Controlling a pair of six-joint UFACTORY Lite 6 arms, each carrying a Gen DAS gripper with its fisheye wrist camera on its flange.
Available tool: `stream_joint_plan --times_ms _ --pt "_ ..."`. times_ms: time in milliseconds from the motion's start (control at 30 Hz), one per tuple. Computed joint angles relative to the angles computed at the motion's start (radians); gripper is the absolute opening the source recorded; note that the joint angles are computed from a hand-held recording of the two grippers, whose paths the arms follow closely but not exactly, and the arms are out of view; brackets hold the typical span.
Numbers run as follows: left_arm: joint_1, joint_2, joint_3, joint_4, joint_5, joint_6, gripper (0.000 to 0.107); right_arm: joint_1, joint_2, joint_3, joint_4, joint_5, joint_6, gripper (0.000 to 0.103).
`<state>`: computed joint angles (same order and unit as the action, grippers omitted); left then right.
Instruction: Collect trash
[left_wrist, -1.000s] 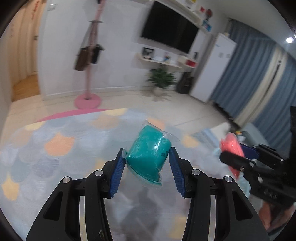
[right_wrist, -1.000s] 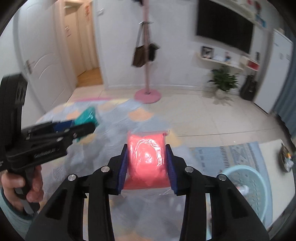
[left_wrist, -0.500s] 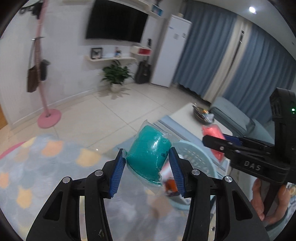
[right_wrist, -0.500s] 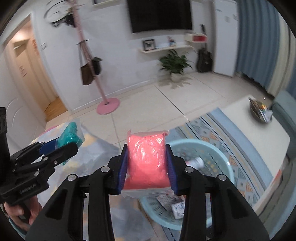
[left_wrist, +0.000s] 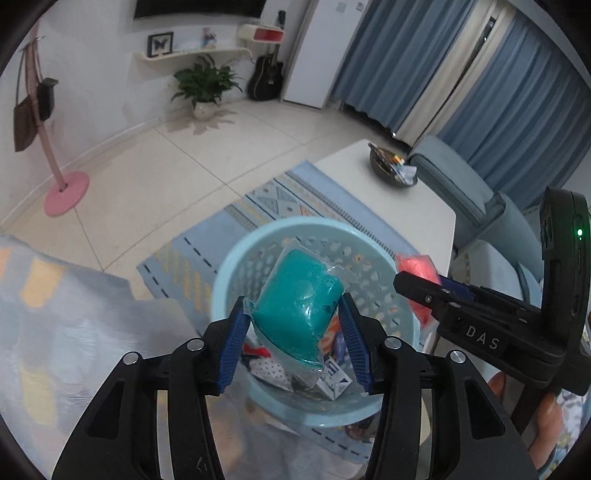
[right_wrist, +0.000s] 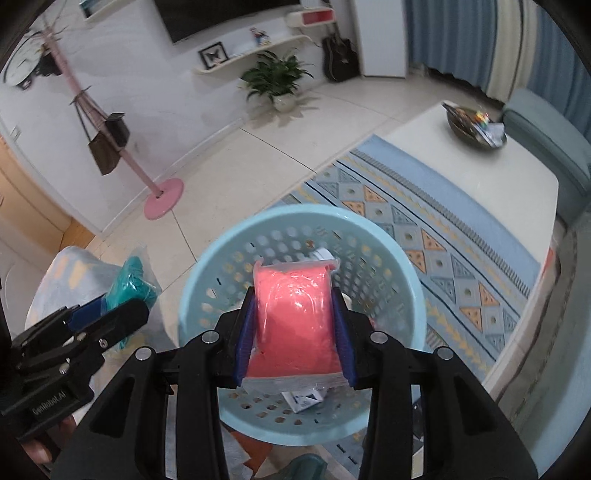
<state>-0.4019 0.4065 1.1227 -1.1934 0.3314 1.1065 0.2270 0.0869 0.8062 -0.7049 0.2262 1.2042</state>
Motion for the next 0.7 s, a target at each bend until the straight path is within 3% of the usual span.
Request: stream_joint_plan --times_ms 67,133,167,433,700 --pt "-0.018 0.012 0.008 0.001 -0.005 -0.008 0.053 -0.030 -0.009 -0.014 0.038 -0.003 -0.040 0.040" --pt "-0.037 0.008 -0.005 -0.037 -0.018 0.019 0.063 -0.052 -0.030 -0.037 0.038 -0.007 -0.033 0.059" --pt "-0.046 0.005 -0.006 -0.040 -0.026 0.015 0.069 -0.064 -0.050 -0.057 0.016 -0.013 -0.003 0.063" --pt "-0.037 -0.132 -0.125 -0.131 -0.038 0.120 0.079 0.006 -0.174 -0.125 -0.033 0.033 0.080 0.064" --pt "0.007 -0.469 -0.416 -0.269 -0.114 0.287 0.085 0.247 -0.294 -0.166 -0.236 0.185 0.365 0.067"
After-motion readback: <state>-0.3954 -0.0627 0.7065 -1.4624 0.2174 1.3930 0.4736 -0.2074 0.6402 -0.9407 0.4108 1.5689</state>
